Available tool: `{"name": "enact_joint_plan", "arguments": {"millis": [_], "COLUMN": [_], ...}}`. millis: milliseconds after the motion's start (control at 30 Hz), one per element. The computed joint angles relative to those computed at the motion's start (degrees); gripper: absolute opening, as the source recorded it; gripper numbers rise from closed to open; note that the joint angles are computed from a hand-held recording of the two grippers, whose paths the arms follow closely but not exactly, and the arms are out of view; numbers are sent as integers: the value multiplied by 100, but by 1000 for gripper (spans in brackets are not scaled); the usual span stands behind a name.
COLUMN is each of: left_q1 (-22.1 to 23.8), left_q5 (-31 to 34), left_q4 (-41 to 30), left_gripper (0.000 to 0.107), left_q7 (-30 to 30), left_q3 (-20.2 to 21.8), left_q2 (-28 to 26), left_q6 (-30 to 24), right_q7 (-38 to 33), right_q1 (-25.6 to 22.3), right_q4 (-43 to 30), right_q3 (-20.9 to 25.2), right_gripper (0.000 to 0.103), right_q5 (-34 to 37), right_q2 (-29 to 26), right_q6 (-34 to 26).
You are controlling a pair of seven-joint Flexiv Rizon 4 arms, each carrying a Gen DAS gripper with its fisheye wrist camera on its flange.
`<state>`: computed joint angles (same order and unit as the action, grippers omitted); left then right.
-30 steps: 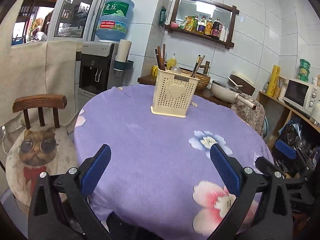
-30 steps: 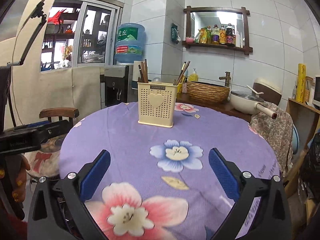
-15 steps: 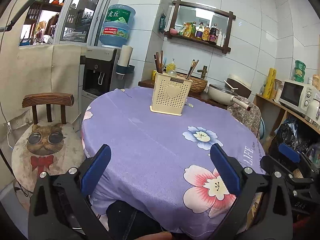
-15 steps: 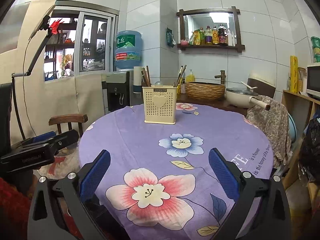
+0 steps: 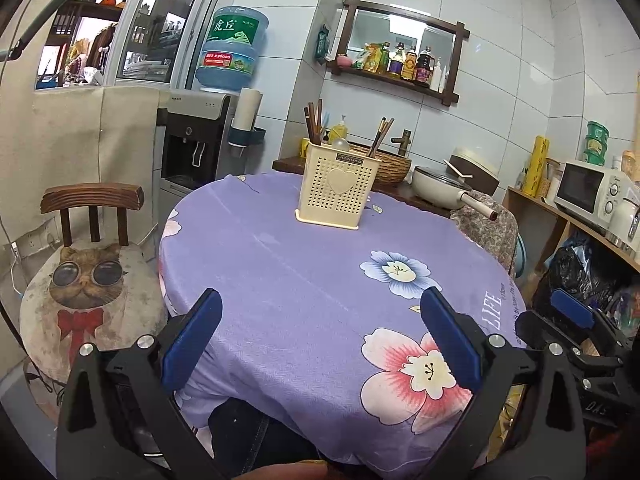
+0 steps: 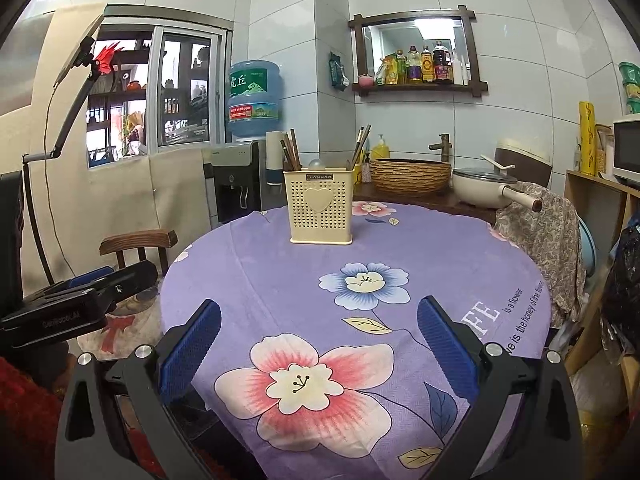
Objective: Organize utensils
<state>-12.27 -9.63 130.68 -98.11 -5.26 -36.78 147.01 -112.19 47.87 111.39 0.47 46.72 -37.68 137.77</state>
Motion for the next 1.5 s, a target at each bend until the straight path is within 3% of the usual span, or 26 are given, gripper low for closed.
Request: {"name": "enact_joint_plan", "arguments": {"millis": [1500], "left_q1": [-43], "left_q5": [-91], "left_q4": [5], "left_gripper": [97], "left_q7": [62], "left_q3": [31], "left_q2": [3], "left_q6": [-62], "right_q7": [15], "right_q1": [67], "right_q4": [52], "right_q3": [-28], "right_gripper": [97], "right_q5": [31], "right_q2": [4], "right_q6": [-64]}}
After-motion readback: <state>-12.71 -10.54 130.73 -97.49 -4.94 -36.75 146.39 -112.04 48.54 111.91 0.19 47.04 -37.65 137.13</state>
